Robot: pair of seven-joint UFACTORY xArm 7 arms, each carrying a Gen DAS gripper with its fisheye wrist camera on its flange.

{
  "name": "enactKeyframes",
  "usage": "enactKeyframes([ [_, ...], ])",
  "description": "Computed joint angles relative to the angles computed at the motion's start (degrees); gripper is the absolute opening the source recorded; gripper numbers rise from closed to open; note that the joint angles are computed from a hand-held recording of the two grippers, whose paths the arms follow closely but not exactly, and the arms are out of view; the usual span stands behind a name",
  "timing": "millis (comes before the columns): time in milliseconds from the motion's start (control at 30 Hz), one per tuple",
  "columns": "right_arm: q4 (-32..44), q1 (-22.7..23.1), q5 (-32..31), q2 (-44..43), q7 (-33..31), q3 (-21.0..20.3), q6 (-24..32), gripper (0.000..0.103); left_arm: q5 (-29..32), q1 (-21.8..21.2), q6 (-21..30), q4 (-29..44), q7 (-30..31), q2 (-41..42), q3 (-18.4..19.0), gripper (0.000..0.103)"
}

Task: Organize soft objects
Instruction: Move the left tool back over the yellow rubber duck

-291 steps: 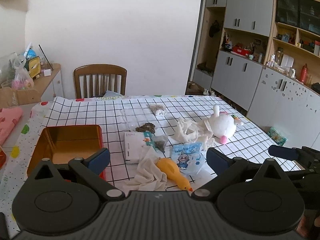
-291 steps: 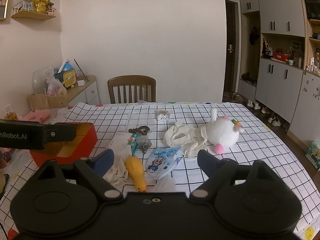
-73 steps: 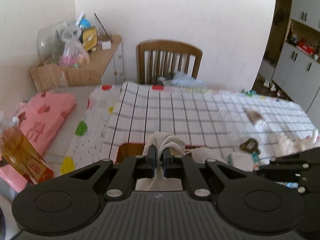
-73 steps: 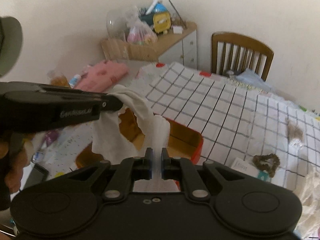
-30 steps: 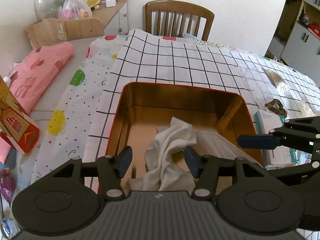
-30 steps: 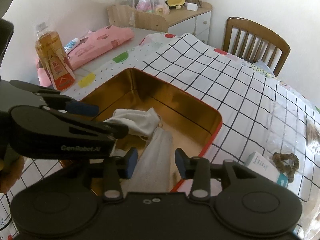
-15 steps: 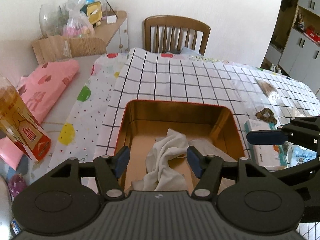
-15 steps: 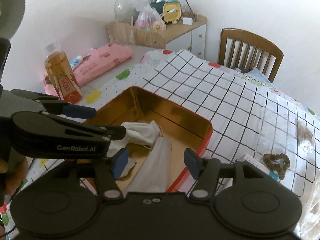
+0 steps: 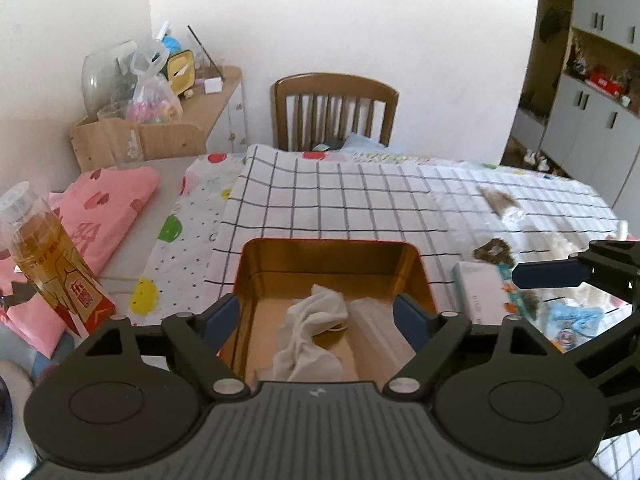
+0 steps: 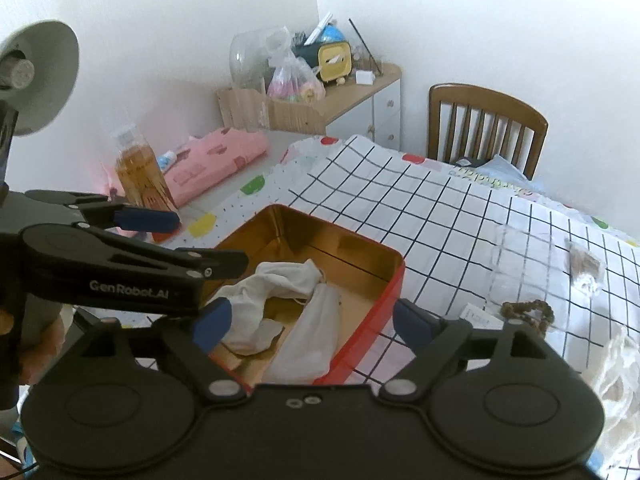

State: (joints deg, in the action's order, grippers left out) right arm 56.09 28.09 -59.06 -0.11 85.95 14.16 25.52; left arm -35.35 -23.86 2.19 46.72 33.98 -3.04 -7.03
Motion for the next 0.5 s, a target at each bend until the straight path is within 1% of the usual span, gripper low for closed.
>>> enactKeyframes([
  [67,-1.11,0.16,-1.09,-1.71,1.76,0.39,0.59,0.091,-2.37,-0.83,0.13,-0.53,1.72,-1.08,0.29,0.085],
  [100,-1.66,0.1,-1.62,-2.58,2.67,0.73,0.96,0.093,-2.41,-1.05,0.18,-0.91,1.48,-1.66,0.34,0.085],
  [167,-2.94,-0.16,-2.7,-4.49,4.51,1.66,1.96,0.098,-3.24,-2.04,0.48,-1.44,1.61,-2.73,0.99,0.091],
  [267,-5.52,-1.11,-3.55,-7.94,6.5,2.98,1.74,0.102,-9.27,-5.76,0.17,-2.27,6.74,-4.56,3.37,0.095],
  [333,-7.11,-1.91,-3.25,-10.13,7.07,4.12,1.78,0.102,-11.07,-7.58,-0.35,-2.99,8.52,-5.72,4.22,0.096],
  [400,-8.64,-2.76,-2.83,-12.32,7.57,5.42,2.18,0.102,-12.31,-9.57,-1.23,-3.63,9.97,-6.65,5.12,0.099],
  [433,-9.54,-3.16,-2.52,-13.57,7.8,6.06,2.39,0.102,-12.77,-10.66,-1.8,-3.97,10.56,-7.06,5.62,0.103],
  [500,-11.03,-4.05,-1.69,-15.63,7.83,7.31,2.74,0.102,-14.42,-13.68,-2.8,-4.52,11.97,-7.88,7.38,0.103],
])
